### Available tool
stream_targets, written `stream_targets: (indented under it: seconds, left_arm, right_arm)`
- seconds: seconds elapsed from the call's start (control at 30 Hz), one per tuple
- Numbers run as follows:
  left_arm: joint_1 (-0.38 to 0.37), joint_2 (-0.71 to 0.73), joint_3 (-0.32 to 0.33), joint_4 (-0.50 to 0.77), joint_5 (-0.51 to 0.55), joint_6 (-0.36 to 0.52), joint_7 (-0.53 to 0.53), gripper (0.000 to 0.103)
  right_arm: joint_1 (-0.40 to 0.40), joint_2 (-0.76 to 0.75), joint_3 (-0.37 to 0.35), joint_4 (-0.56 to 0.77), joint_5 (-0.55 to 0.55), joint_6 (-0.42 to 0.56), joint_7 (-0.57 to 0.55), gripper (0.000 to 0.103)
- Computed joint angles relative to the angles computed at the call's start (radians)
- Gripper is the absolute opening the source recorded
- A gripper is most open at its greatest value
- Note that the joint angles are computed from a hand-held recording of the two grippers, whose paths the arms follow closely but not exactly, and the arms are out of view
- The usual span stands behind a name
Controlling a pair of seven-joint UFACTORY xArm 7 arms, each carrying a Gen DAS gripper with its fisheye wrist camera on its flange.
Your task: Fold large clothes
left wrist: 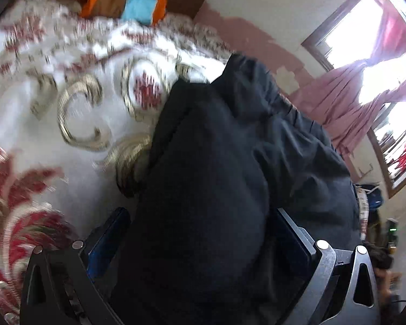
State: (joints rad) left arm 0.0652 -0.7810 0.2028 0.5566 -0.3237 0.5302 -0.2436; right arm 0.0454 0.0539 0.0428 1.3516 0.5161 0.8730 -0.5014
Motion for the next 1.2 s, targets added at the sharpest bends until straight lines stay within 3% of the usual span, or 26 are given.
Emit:
stream_targets:
  seconds: [0.13,0.27,0.4,0.67,0.97,1.07,1.2]
  left_arm:
    - [-0.088,0.006,0.119,0.002,-0.12,0.025,0.067,0.103]
    - [-0.08,0.009,0.111,0.001,-0.154,0.036,0.094,0.103]
    - [-0.07,0.01,0.088,-0.003,-0.164,0.037,0.101,0.103]
    - [-0.095,0.041,0.118,0.014,-0.217,0.049,0.149,0.103]
    - [-0.098,0.064,0.132,0.012,-0.29,0.045,0.216,0.103]
    - [-0.092,0.053,0.144,0.003,-0.305,0.055,0.233,0.103]
    - [-0.087,0.024,0.193,-0.011,-0.343,0.084,0.276,0.103]
  right_arm:
    - [-0.028,0.018,-0.001,-0.022,0.164,-0.026,-0.055,0.102]
    - [-0.028,-0.028,0.0,-0.122,0.311,-0.124,-0.196,0.102]
    - [-0.022,-0.051,-0.014,-0.176,0.425,-0.161,-0.297,0.102]
    - [-0.021,-0.065,-0.035,-0.206,0.499,-0.162,-0.368,0.102]
    - [-0.018,-0.058,-0.034,-0.186,0.473,-0.148,-0.335,0.102]
    - [-0.036,-0.018,-0.044,-0.111,0.43,-0.018,-0.28,0.102]
    - [-0.082,0.069,-0.036,0.043,0.425,0.264,-0.175,0.102]
